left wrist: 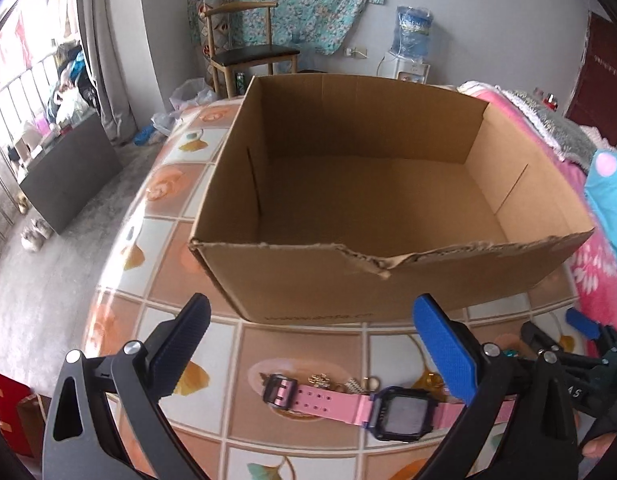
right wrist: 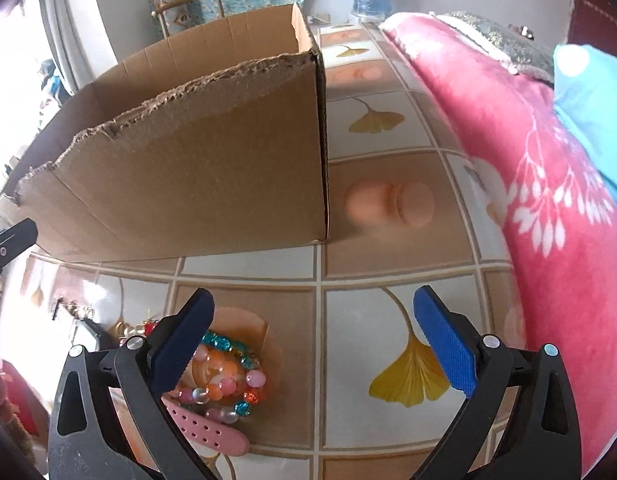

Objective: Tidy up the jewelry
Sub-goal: 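Move both tools toward the pink-strapped watch in front of the box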

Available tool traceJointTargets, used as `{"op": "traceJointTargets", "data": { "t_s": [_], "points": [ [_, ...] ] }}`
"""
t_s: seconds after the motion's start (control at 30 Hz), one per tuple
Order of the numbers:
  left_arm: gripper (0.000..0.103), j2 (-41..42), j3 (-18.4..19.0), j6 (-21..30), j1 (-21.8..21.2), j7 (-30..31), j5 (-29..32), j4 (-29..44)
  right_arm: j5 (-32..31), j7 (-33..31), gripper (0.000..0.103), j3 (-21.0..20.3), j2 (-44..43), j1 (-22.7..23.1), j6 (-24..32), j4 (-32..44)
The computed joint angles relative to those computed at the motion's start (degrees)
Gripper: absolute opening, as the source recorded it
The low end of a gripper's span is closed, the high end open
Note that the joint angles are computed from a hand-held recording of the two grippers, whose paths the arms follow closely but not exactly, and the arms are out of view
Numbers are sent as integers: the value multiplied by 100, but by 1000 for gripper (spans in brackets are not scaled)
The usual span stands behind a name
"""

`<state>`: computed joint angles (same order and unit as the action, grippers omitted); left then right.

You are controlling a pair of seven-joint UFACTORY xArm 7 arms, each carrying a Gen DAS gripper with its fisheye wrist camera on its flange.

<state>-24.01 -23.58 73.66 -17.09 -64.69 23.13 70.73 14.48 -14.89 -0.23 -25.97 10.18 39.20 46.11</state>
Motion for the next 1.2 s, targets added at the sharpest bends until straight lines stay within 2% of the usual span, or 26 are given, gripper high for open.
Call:
{"op": "traceJointTargets", "data": {
  "t_s": [0.2,0.27,0.6,1.2],
  "points": [
    [99,-242,164,-304,42,-395,-405,-270,-8,-107,96,7,-176,55,-323,-119],
    [99,-365,170,-390,104,-541,-459,-361,66,-245,96,-115,89,87,-336,90],
    [99,-575,131,-158,316,-933,-642,-513,281,-678,96,-172,94,185,-494,63],
    [99,-706,-10,181,233,-625,-509,-509,810,-1212,96,-268,-188,413,-368,28]
  ]
}}
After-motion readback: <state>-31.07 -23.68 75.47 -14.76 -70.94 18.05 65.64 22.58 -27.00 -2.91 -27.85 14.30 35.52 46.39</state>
